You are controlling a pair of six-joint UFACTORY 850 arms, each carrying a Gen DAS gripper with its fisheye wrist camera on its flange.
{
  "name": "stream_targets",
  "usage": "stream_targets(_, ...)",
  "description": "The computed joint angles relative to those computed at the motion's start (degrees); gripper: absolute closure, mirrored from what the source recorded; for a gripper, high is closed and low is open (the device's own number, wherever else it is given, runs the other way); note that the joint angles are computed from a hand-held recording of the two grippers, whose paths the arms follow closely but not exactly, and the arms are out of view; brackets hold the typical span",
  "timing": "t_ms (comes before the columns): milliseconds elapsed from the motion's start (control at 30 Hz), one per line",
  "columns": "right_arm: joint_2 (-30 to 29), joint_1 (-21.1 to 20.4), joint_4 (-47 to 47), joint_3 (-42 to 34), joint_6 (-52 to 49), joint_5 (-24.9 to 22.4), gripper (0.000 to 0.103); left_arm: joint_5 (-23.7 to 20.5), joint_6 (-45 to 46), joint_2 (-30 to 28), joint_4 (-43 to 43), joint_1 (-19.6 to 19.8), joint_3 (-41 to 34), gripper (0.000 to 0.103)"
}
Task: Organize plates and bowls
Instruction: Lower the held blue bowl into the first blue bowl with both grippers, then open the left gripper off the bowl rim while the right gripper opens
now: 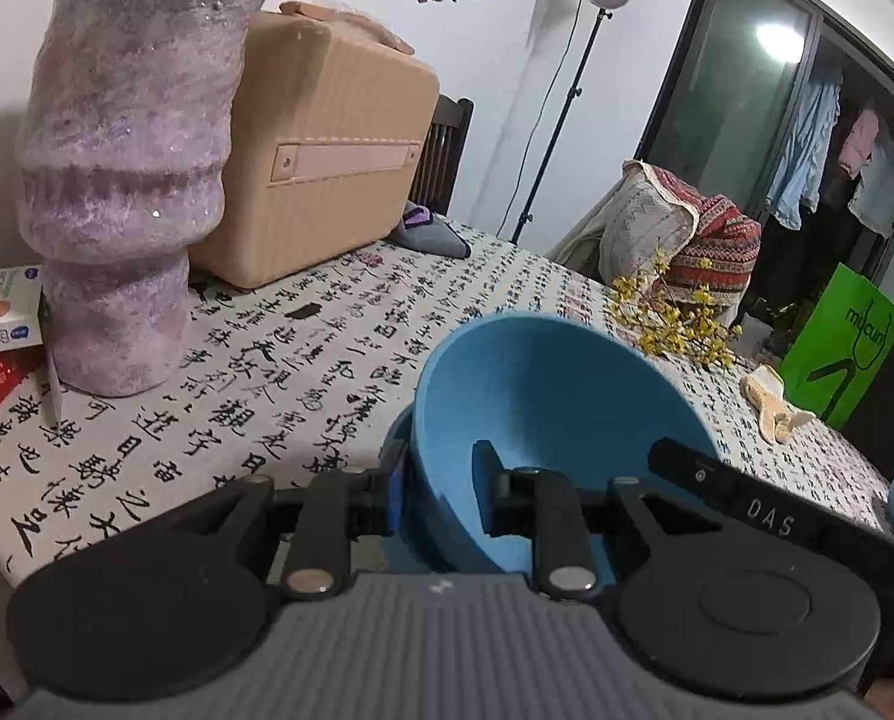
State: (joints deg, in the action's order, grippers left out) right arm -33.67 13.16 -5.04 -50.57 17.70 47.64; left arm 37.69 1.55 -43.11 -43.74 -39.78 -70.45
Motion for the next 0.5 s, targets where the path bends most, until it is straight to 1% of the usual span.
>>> stream_targets(233,-0.6,0.8,2.2,-0.7,-2.7,-0.6,0.093,1.7,2.4,0.1,-2.3,-0.1,0.1,0.08)
stream_targets(500,-0.9,1.4,4.0,-0.9,-4.9,-0.5,0.093,1.9,0.8,0.4,-1.0,0.1,0.5,0.08)
